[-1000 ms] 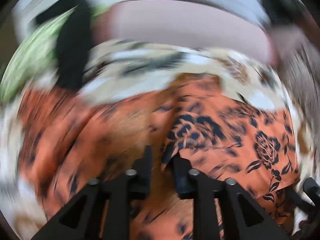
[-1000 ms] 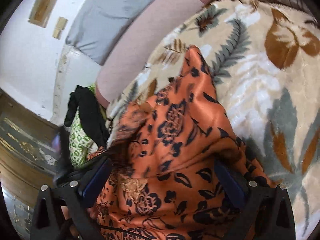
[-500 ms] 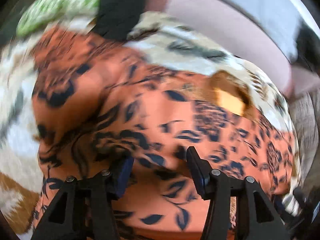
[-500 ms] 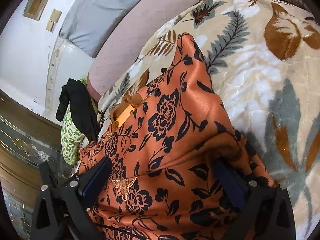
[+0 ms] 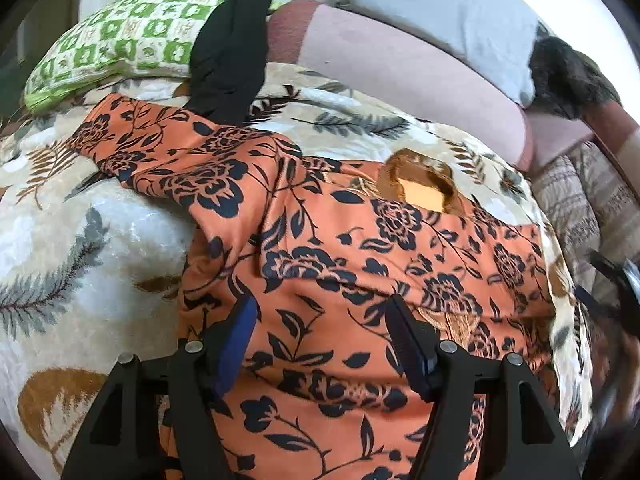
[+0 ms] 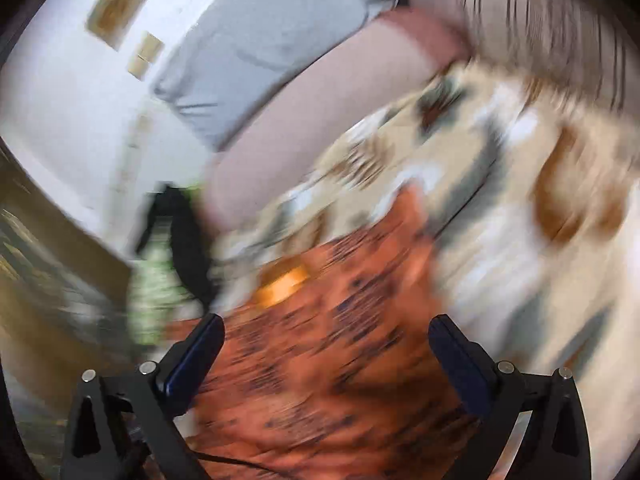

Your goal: Fold small clothes

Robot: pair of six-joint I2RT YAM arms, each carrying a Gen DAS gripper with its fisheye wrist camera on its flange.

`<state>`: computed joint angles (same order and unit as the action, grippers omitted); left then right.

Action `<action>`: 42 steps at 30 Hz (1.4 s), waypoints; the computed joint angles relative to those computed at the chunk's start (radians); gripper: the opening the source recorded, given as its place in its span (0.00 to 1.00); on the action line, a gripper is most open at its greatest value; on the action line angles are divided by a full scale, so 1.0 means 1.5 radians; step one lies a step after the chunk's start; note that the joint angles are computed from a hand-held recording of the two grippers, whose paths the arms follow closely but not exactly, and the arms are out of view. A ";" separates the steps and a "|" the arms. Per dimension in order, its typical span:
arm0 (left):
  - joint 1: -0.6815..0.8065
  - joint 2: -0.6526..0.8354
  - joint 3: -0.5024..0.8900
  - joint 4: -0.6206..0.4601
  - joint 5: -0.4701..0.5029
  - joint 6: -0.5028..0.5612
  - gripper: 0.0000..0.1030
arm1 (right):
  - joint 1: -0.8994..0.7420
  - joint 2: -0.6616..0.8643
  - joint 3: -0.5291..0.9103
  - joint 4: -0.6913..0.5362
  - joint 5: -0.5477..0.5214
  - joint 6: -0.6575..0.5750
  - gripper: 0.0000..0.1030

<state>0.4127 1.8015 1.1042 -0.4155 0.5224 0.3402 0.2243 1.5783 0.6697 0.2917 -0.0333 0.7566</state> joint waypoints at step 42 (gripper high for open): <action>0.304 -0.038 -0.003 -0.322 0.132 0.374 0.73 | 0.349 -0.305 -0.244 -0.390 0.154 0.280 0.45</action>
<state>0.8689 1.7441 1.0990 -0.8989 0.7209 0.9007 0.7482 1.1206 0.3043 -0.2926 0.1982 1.1768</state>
